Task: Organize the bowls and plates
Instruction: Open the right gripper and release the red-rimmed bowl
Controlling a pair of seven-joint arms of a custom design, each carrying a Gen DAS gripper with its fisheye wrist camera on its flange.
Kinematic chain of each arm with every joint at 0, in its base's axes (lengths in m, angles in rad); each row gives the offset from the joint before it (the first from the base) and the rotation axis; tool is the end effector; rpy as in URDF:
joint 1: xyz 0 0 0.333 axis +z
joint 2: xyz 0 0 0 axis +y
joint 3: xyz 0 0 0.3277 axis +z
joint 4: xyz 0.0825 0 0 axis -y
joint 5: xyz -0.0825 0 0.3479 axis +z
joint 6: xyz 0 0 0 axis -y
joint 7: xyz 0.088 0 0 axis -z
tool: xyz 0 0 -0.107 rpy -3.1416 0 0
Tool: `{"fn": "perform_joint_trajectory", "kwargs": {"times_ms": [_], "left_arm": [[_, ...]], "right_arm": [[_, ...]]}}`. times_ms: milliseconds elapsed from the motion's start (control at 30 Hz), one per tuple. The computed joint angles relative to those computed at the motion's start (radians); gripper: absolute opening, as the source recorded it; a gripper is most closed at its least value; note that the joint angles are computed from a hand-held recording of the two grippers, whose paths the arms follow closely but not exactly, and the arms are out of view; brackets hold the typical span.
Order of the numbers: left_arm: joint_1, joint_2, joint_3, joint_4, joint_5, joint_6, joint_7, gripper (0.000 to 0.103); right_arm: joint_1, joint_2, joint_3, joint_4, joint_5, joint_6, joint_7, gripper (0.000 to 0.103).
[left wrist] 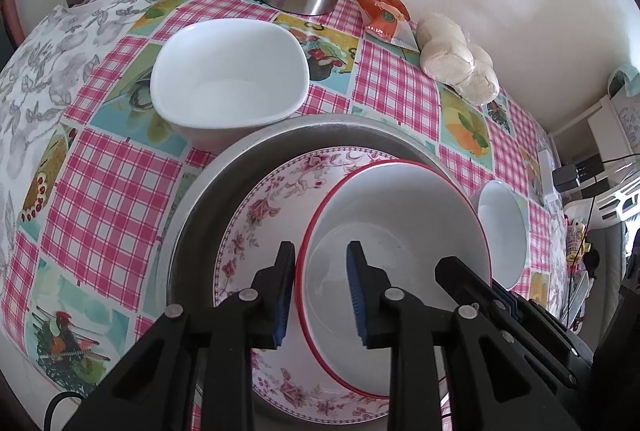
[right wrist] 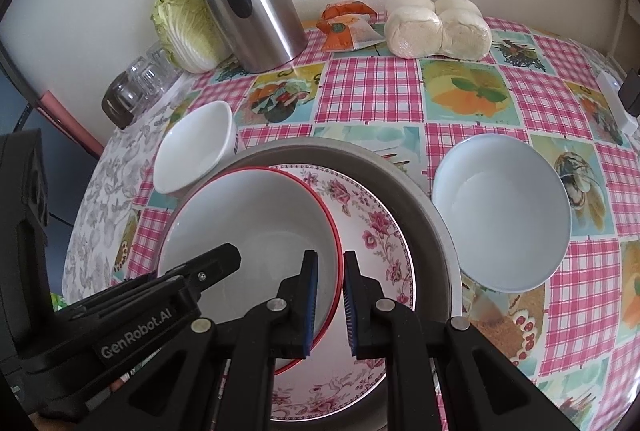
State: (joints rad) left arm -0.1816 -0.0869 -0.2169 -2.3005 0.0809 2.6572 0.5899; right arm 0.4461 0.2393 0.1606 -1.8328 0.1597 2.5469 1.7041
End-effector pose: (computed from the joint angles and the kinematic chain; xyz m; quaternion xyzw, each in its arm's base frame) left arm 0.4659 -0.2008 0.4641 -0.8426 0.4909 -0.2141 0.0561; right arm 0.5229 0.3500 0.4836 -0.7937 0.5558 -0.0245 0.2460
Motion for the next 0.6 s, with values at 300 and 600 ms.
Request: {"fn": "perform_joint_trajectory", "kwargs": {"times_ms": [300,600], "left_arm": [[0.017,-0.027,-0.014,0.009,0.138,-0.056,-0.128,0.044],[0.047,-0.071,-0.035,-0.006,0.264,-0.064,-0.267,0.070]], "right_arm": [[-0.004,-0.009,-0.009,-0.014,-0.005,0.035,0.028,0.031],[0.001,-0.036,-0.022,-0.049,-0.060,0.117,0.092,0.073]]}}
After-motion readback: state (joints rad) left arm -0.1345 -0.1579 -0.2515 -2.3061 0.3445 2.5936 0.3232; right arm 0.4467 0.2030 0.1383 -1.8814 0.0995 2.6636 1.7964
